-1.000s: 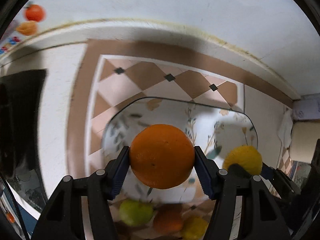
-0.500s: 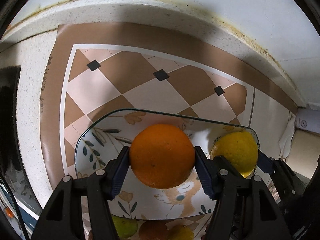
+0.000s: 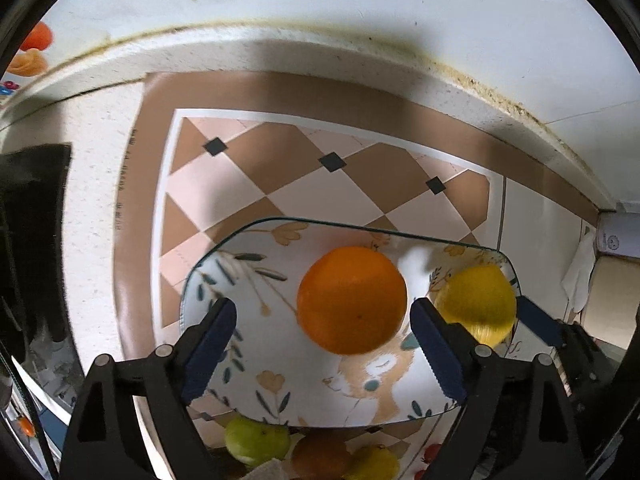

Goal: Organize fruits
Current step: 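Lower the orange and lemon onto the deer plate and open both tools, then lift both open tools away from the plate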

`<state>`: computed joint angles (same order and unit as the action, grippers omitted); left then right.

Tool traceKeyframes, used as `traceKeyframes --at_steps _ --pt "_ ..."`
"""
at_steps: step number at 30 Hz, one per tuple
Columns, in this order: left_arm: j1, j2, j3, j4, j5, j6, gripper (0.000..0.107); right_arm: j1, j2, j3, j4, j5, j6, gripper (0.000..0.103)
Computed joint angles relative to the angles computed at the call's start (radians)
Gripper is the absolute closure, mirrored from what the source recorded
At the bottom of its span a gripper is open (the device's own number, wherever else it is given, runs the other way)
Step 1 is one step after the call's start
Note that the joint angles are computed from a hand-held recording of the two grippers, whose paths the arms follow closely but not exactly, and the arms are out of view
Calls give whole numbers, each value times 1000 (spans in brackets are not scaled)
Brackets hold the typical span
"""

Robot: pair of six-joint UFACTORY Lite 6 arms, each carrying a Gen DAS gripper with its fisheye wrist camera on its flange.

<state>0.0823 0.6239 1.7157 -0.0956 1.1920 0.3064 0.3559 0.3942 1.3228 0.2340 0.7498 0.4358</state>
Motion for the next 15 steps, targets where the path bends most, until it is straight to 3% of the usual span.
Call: traceKeyframes --at_steps 7,15 --pt "62 -296 -266 39 -105 71 18 68 -148 -117 -132 32 166 8" --pt "183 -616 -432 5 -78 233 18 220 -399 -275 -235 68 419 4"
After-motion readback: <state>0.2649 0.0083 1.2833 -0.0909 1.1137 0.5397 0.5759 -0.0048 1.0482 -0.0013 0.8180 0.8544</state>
